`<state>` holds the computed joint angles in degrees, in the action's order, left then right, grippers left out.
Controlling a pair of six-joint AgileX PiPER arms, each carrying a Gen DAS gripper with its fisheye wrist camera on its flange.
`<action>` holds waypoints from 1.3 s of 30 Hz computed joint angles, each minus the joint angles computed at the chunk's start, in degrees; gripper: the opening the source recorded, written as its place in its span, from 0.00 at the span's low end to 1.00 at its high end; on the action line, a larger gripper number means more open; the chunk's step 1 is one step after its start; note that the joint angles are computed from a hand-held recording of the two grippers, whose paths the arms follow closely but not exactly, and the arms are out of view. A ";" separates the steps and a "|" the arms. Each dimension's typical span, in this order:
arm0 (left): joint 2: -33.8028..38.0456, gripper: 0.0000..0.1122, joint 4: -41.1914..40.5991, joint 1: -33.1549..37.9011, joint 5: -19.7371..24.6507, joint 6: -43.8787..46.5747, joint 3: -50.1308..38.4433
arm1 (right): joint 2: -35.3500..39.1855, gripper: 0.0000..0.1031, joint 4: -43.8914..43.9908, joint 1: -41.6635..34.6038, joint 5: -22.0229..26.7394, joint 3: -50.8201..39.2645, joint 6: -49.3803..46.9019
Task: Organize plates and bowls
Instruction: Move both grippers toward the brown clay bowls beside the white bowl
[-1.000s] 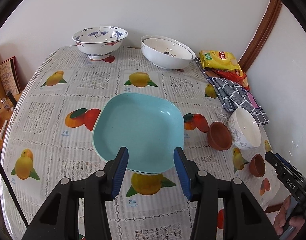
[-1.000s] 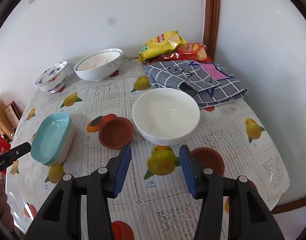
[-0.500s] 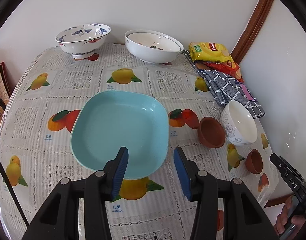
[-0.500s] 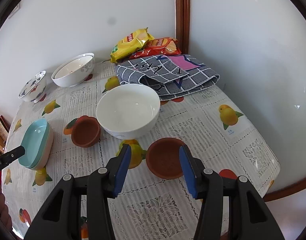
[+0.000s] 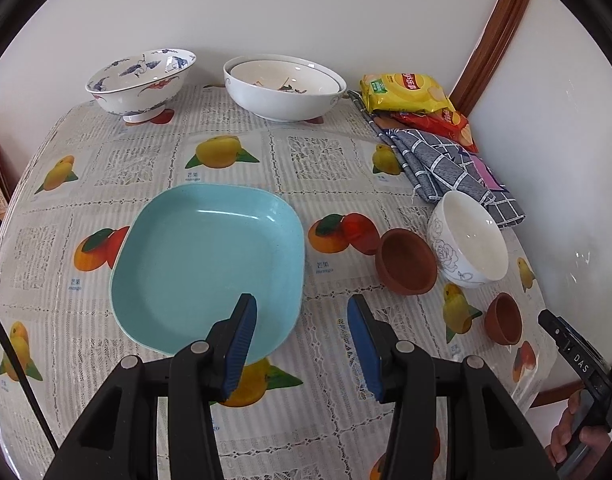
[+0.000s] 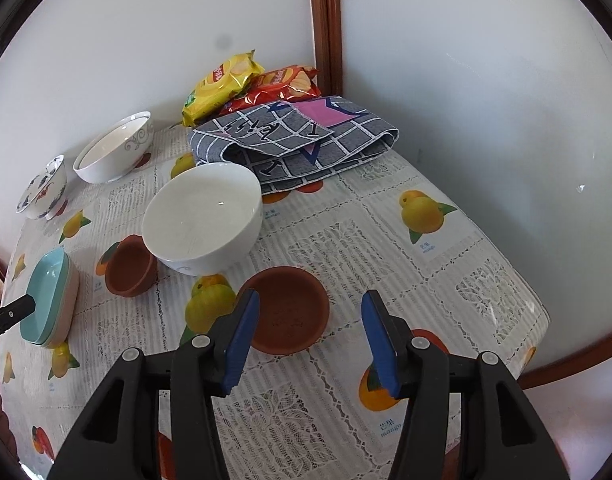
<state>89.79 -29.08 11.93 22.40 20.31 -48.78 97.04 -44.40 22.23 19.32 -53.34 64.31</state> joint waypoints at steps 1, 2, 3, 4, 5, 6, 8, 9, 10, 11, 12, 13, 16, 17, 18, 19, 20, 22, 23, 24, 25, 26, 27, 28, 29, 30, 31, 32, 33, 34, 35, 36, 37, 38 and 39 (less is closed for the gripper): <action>0.29 0.40 0.88 -0.52 -0.10 -0.92 -0.26 | 0.40 0.51 0.16 -0.19 0.26 -0.30 -0.15; 0.55 0.40 2.25 -1.14 -0.24 -2.36 -0.58 | 0.83 0.51 0.61 -0.42 0.60 -0.66 -0.69; 0.77 0.40 3.33 -1.66 -0.32 -3.54 -0.89 | 1.11 0.51 1.68 -0.70 0.43 -0.93 -1.98; 0.95 0.40 3.64 -2.01 -0.40 -4.01 -1.15 | 1.28 0.51 2.57 -1.01 -0.04 -1.04 -3.12; 1.14 0.40 3.84 -2.30 -0.42 -4.44 -1.41 | 1.35 0.51 2.27 -1.22 -0.31 -0.92 -3.03; 1.32 0.40 4.20 -2.61 -0.46 -5.09 -1.63 | 1.55 0.52 1.47 -1.27 -0.30 -0.96 -2.33; 1.81 0.40 5.11 -3.24 -0.47 -6.61 -2.11 | 1.99 0.53 2.25 -1.90 -0.99 -1.07 -3.38; 2.08 0.40 5.61 -3.55 -0.45 -7.26 -2.36 | 2.28 0.53 3.29 -2.32 -1.28 -1.25 -4.54; 2.34 0.40 6.25 -3.89 -0.47 -7.99 -2.60 | 2.50 0.53 3.91 -2.70 -1.48 -1.40 -5.27; 2.61 0.40 7.01 -4.21 -0.50 -8.89 -2.84 | 2.82 0.53 4.79 -3.09 -1.73 -1.62 -6.16; 2.80 0.40 7.30 -4.44 -0.56 -9.43 -3.01 | 3.09 0.53 6.08 -3.47 -1.93 -1.90 -7.52; 2.91 0.40 6.88 -4.52 -0.69 -9.27 -3.06 | 3.37 0.53 7.57 -3.82 -1.93 -2.32 -9.16; 3.46 0.40 5.97 -4.68 -0.69 -8.91 -3.45 | 4.02 0.53 8.30 -4.13 -1.54 -3.45 -10.55; 3.74 0.40 5.34 -4.64 -0.55 -8.30 -3.68 | 4.16 0.53 8.19 -4.09 -1.28 -3.75 -10.58; 4.01 0.40 4.73 -4.57 -0.42 -7.66 -3.89 | 4.29 0.53 8.10 -4.07 -1.06 -4.07 -10.58; 4.25 0.40 4.16 -4.54 -0.41 -7.03 -4.05 | 4.43 0.53 7.70 -3.96 -0.78 -4.36 -10.15; 4.52 0.40 3.96 -4.56 -0.37 -6.78 -4.31 | 4.54 0.53 7.52 -3.84 -0.56 -4.59 -9.94; 5.04 0.40 2.25 -4.32 -0.08 -5.08 -4.73 | 4.63 0.53 7.52 -3.65 -0.20 -4.88 -10.13; 5.27 0.41 1.25 -4.20 0.03 -4.01 -4.89 | 4.79 0.53 6.83 -3.37 0.41 -5.16 -9.45; 5.44 0.41 0.78 -4.20 0.01 -3.46 -4.98 | 4.97 0.53 6.31 -3.10 1.05 -5.45 -9.05; 5.56 0.41 0.19 -4.22 -0.01 -2.67 -5.02 | 5.08 0.53 6.20 -3.01 1.46 -5.63 -9.10; 5.66 0.41 -0.60 -4.21 0.00 -1.64 -5.01 | 5.19 0.53 5.78 -2.83 1.96 -5.80 -8.73; 5.86 0.41 -1.32 -4.25 0.05 -0.71 -5.09 | 5.22 0.53 5.22 -2.71 2.27 -5.81 -8.10; 6.05 0.41 -1.99 -4.31 0.04 0.24 -5.13 | 5.21 0.53 5.25 -2.71 2.40 -5.79 -8.04; 6.21 0.41 -2.08 -4.42 -0.06 0.44 -5.24 | 5.26 0.53 5.69 -2.75 2.54 -5.84 -8.33; 6.28 0.41 -2.06 -4.56 -0.28 0.52 -5.22 | 5.26 0.53 5.94 -2.78 2.62 -5.82 -8.45; 6.35 0.41 -2.58 -4.58 -0.34 1.18 -5.22 | 5.29 0.53 5.94 -2.73 2.85 -5.82 -8.36; 6.52 0.41 -3.88 -4.39 -0.12 2.64 -5.29 | 5.31 0.53 5.77 -2.64 3.19 -5.89 -8.20; 6.70 0.41 -4.83 -4.31 0.09 3.66 -5.37 | 5.29 0.53 5.41 -2.55 3.52 -5.94 -7.85; 6.87 0.41 -5.24 -4.30 0.14 4.17 -5.42 | 5.27 0.53 5.01 -2.43 3.79 -6.00 -7.40; 7.01 0.41 -5.41 -4.37 0.09 4.48 -5.42 | 5.16 0.53 4.64 -2.35 4.04 -6.03 -6.94; 7.13 0.41 -5.93 -4.30 0.15 5.22 -5.39 | 5.03 0.53 4.65 -2.40 4.06 -6.00 -6.91; 7.25 0.41 -6.90 -4.16 0.25 6.39 -5.33 | 4.88 0.53 4.66 -2.43 4.12 -5.98 -6.84; 7.42 0.41 -7.37 -4.10 0.40 6.90 -5.41 | 4.79 0.53 4.47 -2.38 4.34 -6.01 -6.56; 7.55 0.41 -7.83 -4.04 0.56 7.41 -5.44 | 4.73 0.53 4.01 -2.28 4.61 -6.02 -5.96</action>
<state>97.34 -36.90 7.89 22.96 27.71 -54.22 101.77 -40.40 19.95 23.93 -59.36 58.35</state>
